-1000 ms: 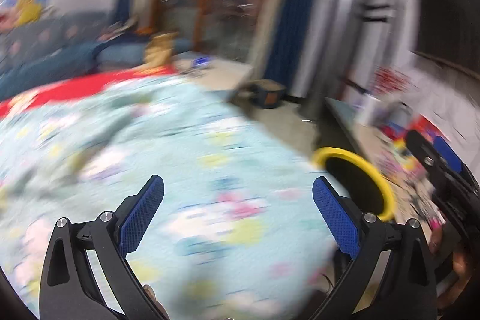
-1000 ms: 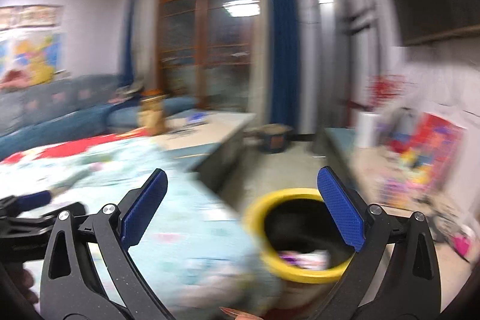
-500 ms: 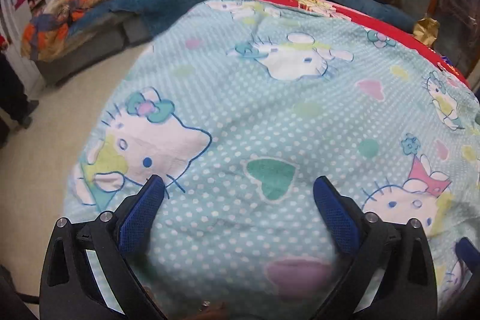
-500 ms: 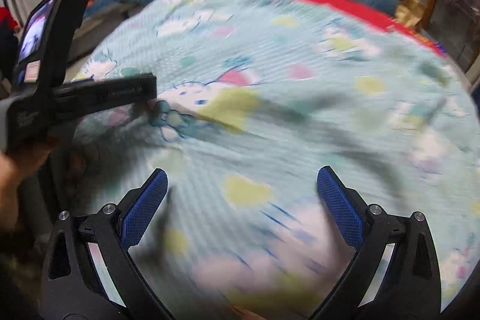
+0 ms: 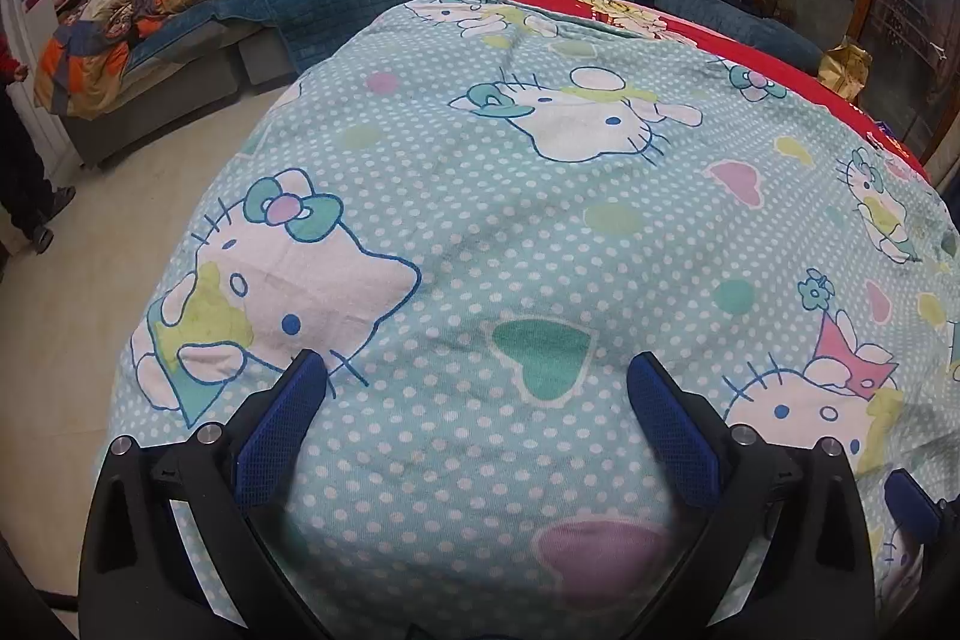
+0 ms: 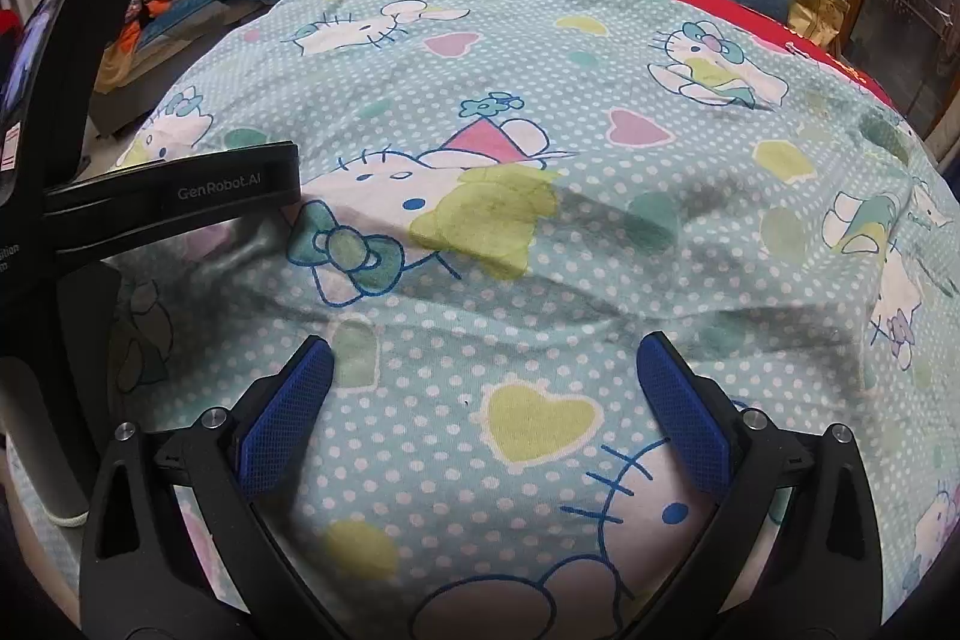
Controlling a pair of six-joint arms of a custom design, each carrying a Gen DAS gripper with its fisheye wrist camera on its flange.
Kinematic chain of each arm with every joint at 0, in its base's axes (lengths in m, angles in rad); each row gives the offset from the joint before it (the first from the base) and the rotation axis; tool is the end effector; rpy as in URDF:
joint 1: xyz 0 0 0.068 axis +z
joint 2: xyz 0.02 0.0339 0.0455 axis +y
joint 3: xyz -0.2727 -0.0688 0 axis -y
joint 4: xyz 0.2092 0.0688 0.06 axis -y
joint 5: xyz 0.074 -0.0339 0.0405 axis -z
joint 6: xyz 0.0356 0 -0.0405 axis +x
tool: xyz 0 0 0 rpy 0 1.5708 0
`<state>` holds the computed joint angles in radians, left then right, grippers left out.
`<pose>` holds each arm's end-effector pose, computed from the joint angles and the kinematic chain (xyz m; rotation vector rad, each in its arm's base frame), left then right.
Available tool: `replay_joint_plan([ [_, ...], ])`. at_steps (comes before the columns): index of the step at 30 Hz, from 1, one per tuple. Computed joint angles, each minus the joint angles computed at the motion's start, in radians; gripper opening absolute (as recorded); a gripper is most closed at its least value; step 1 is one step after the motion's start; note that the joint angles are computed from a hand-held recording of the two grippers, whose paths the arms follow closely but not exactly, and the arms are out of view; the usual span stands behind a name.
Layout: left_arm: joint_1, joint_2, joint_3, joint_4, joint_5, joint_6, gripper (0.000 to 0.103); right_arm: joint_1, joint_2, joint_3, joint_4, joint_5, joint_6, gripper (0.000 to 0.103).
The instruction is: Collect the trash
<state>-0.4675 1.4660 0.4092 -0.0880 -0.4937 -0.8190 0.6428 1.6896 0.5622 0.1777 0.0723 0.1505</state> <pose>0.1773 -0.0706 0.1361 -0.5728 2.4443 0.1802 0.2096 0.1538 0.1320 -0.5885 2.4630 0.2295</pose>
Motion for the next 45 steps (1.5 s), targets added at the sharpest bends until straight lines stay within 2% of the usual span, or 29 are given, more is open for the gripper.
replay_joint_plan([
  [45,-0.005,0.0,-0.01,0.007,-0.002,-0.004,0.098,0.0,0.001,-0.002,0.006,0.004,0.0,0.094],
])
